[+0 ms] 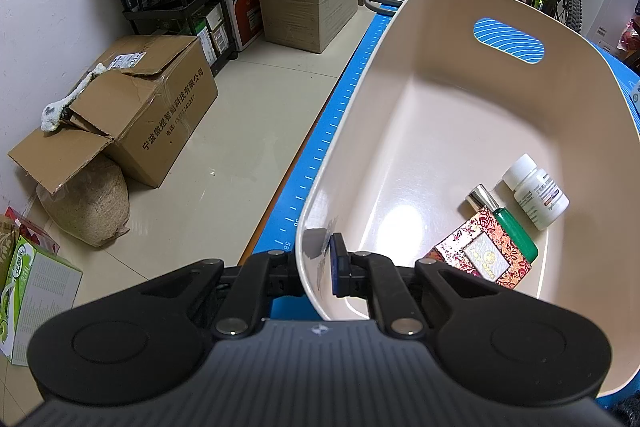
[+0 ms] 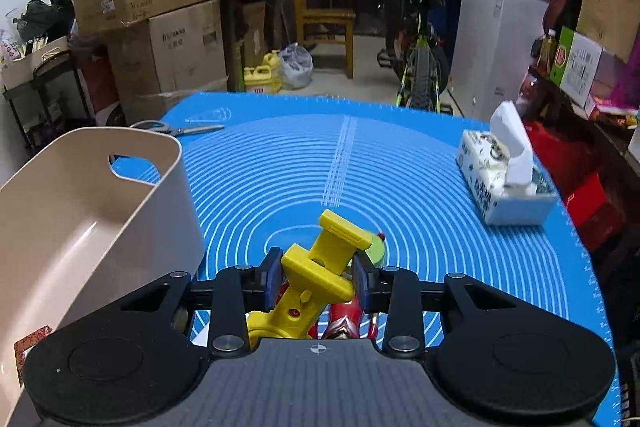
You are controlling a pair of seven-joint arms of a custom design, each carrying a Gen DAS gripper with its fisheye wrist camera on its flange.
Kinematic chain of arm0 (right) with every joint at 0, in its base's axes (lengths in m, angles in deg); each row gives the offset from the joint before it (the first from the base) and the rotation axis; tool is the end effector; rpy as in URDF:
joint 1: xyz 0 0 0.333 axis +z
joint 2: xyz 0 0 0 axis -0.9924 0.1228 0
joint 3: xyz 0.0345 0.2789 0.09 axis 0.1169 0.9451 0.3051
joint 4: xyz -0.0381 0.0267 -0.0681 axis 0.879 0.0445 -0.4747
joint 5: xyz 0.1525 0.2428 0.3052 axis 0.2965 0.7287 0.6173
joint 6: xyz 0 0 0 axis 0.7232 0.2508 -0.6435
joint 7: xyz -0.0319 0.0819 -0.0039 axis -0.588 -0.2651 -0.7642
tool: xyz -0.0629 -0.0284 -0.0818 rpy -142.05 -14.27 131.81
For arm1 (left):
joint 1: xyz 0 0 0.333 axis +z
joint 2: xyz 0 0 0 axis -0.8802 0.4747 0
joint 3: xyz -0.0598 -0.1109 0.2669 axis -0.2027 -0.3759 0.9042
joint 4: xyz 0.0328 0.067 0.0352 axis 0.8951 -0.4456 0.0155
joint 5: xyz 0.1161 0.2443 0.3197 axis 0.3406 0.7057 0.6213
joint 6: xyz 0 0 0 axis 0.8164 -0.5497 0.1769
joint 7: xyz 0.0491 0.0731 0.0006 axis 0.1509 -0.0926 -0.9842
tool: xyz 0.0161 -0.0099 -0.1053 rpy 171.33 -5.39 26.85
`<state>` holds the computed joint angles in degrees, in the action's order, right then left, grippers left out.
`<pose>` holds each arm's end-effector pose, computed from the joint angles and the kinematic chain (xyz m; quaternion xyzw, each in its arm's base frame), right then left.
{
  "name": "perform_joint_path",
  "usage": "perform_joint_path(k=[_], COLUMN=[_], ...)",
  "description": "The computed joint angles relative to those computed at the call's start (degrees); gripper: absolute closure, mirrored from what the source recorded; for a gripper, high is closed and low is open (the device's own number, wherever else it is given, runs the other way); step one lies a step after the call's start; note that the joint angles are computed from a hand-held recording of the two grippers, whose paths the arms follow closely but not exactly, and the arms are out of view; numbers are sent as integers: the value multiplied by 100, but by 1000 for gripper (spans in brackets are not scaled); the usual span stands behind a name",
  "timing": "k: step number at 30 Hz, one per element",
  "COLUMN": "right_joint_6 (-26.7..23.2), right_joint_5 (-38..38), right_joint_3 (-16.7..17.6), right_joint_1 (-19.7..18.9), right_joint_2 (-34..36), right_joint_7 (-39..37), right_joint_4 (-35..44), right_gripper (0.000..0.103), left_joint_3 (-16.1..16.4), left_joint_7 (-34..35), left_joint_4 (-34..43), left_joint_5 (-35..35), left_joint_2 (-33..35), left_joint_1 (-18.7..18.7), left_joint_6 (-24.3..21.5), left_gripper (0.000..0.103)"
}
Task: Organize rigid objects
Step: 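Lift the yellow toy with the right tool into the basket and release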
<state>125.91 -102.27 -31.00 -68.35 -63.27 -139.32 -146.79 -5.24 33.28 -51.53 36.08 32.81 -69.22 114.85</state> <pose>0.5645 0.1801 0.3172 -0.5474 0.7223 -0.3320 0.2616 0.5768 -0.1340 0.3258 -0.6469 0.7117 -0.1865 0.2005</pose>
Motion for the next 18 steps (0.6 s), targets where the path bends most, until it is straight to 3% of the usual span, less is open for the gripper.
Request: perform_joint_path(k=[8,18], right_joint_6=[-144,88], right_joint_5=[-306,-882], right_joint_3=[103,309], right_joint_1=[56,69], right_joint_2=[-274,-584], right_joint_7=[117,232], right_joint_4=[-30,181], right_gripper=[60,60], left_joint_3=[1,1], left_joint_7=[8,23], left_joint_4=[-5,-2], left_joint_5=[-5,-18], left_joint_2=[-3,-3], left_joint_1=[2,4], left_joint_6=[0,-3], left_gripper=[90,90])
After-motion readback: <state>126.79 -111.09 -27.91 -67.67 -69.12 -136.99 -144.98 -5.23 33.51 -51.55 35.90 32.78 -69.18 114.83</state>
